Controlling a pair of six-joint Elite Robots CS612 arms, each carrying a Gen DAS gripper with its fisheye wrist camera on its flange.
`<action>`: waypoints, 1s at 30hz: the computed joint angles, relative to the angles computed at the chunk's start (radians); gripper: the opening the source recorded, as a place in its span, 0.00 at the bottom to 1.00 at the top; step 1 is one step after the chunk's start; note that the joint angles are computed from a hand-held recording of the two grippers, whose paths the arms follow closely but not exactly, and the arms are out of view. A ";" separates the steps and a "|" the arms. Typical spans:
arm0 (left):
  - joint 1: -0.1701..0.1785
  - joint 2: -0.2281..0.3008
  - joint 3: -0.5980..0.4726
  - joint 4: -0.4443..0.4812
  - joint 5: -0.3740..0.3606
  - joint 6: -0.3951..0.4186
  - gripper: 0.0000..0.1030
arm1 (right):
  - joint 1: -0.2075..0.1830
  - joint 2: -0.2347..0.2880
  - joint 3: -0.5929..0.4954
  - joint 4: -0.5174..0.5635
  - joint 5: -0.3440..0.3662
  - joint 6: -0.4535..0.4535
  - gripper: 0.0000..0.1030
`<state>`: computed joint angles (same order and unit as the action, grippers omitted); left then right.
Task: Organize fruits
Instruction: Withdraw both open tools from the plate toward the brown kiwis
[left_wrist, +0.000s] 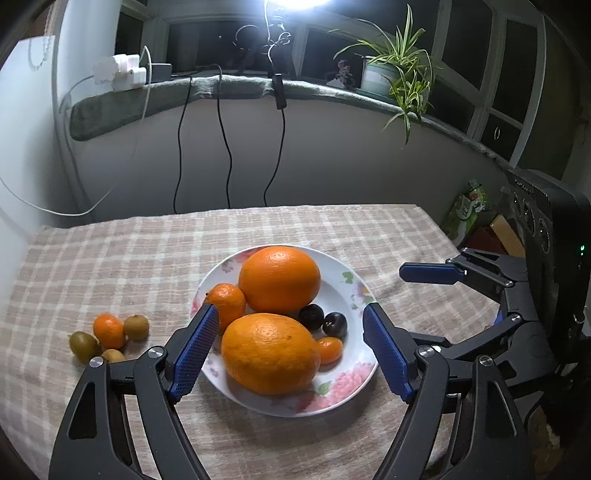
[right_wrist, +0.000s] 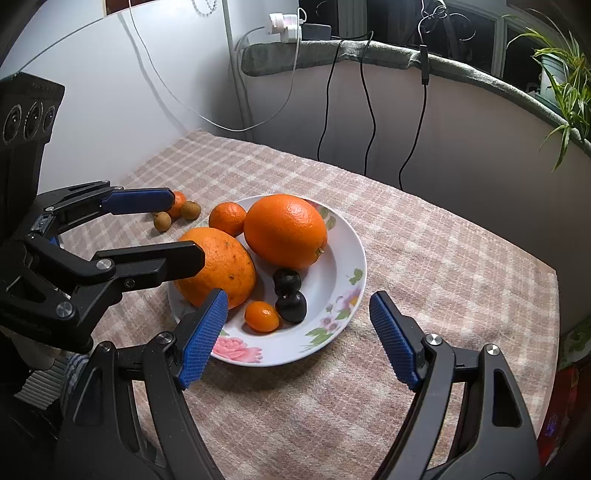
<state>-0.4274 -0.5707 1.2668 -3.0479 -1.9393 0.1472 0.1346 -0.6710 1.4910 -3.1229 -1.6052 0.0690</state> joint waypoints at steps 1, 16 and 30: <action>0.000 -0.001 0.001 -0.002 0.003 0.001 0.78 | 0.000 0.000 0.000 0.000 -0.002 0.000 0.79; 0.007 -0.005 0.008 -0.026 0.013 0.000 0.78 | 0.005 0.004 -0.018 0.007 -0.009 -0.010 0.79; 0.024 -0.002 0.006 -0.044 0.022 -0.025 0.78 | 0.017 0.019 -0.058 0.016 -0.008 -0.023 0.79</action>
<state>-0.4036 -0.5730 1.2730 -3.0924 -1.9175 0.1221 0.1513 -0.6523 1.4329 -3.1065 -1.6130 0.0456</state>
